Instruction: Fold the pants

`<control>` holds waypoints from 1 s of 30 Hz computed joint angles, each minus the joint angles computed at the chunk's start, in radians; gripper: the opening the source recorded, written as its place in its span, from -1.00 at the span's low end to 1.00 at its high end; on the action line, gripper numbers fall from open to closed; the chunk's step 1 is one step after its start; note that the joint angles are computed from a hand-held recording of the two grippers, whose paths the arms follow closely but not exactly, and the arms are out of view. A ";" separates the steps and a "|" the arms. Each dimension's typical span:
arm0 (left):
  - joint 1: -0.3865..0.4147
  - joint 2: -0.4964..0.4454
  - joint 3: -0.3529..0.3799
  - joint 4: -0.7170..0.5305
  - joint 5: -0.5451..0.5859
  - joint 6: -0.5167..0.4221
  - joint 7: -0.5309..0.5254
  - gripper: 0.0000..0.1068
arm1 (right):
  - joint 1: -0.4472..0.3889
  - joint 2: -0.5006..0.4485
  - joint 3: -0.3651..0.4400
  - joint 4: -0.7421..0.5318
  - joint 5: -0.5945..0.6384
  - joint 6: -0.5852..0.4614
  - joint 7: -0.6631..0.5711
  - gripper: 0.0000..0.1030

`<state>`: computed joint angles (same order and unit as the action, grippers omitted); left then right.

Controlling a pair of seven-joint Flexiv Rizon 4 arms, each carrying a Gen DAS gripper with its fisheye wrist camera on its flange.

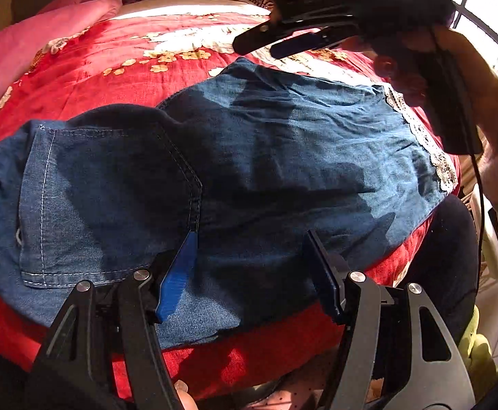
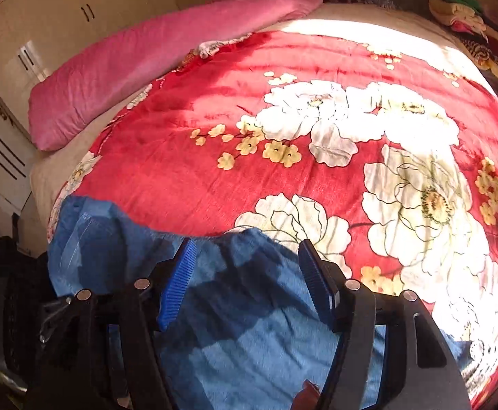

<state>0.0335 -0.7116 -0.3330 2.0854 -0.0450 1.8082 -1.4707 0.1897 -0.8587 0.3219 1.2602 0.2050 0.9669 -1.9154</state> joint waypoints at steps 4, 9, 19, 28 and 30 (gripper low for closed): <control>0.047 -0.012 -0.045 0.005 0.018 0.007 0.002 0.08 | 0.007 -0.095 -0.003 -0.151 -0.007 -0.204 0.037 -0.89; 0.062 -0.029 -0.055 -0.006 0.030 0.011 0.006 0.08 | 0.021 -0.068 -0.018 -0.109 0.030 -0.046 0.026 -0.97; 0.068 -0.013 -0.062 -0.002 0.028 -0.010 0.016 0.11 | -0.051 -0.072 0.050 -0.084 0.058 0.041 0.017 -0.38; 0.046 -0.004 -0.055 -0.186 -0.020 -0.091 0.057 0.31 | -0.272 0.126 0.046 0.176 0.234 0.235 -0.012 0.15; 0.000 -0.032 -0.017 -0.267 -0.072 -0.152 0.065 0.32 | -0.308 0.128 0.039 0.196 0.248 0.221 0.016 0.16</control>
<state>0.0335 -0.7431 -0.3504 1.8186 -0.1170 1.6563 -1.4062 -0.1183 -0.7311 0.3610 1.4565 0.4530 1.1881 -1.8990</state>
